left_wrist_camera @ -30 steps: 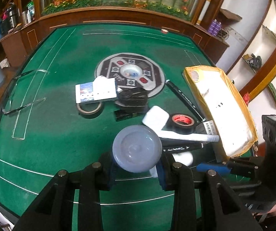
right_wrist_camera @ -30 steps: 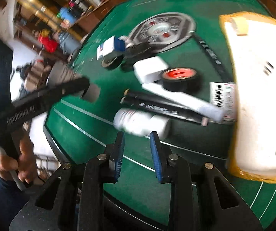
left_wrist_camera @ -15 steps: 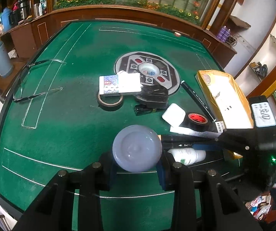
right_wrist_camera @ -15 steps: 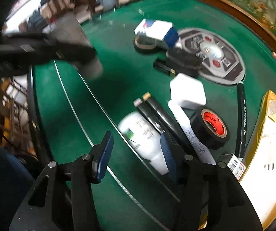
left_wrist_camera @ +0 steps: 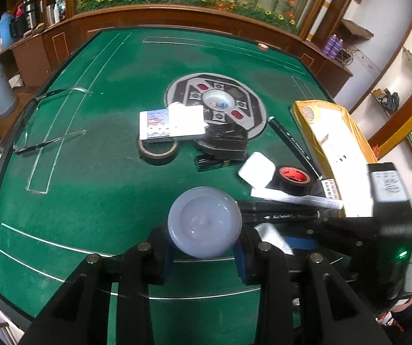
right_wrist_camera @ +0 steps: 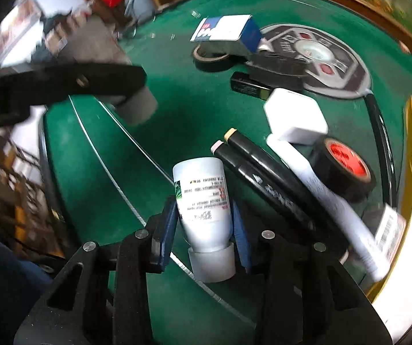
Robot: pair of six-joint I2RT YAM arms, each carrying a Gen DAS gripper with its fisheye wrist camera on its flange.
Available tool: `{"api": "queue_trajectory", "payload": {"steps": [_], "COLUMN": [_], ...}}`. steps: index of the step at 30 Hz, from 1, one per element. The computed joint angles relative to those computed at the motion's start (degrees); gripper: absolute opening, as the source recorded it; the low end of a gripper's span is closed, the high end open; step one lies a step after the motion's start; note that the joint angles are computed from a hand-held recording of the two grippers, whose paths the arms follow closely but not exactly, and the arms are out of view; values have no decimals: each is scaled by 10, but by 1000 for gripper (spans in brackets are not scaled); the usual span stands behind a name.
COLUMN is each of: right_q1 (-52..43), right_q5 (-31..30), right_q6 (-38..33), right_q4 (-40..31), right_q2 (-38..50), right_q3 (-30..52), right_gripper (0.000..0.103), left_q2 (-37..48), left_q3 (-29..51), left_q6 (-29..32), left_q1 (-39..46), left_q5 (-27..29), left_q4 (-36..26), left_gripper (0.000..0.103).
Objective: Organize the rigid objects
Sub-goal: 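Lift both white bottles and carry them toward the yellow-edged box, then lower both white bottles into the box and open both grippers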
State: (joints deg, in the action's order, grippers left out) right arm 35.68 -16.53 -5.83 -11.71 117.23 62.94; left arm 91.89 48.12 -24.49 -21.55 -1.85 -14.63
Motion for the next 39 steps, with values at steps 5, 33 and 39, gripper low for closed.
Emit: {"api": "queue_trajectory", "payload": {"steps": [5, 33, 39], "right_q1": [-54, -392, -385], "right_q5": [-55, -111, -106], "right_q6": [44, 116, 112], "right_q4": [51, 5, -4], "right_q2": [-78, -87, -53], "right_q3": [-77, -96, -56], "right_gripper": [36, 34, 34], "left_q2": [23, 490, 519], "left_q3": [35, 680, 706], "left_q6": [8, 60, 43], "left_q1": [-22, -208, -194], "left_q5": [12, 171, 174], "left_q4": [-12, -290, -289], "left_gripper": [34, 35, 35]}}
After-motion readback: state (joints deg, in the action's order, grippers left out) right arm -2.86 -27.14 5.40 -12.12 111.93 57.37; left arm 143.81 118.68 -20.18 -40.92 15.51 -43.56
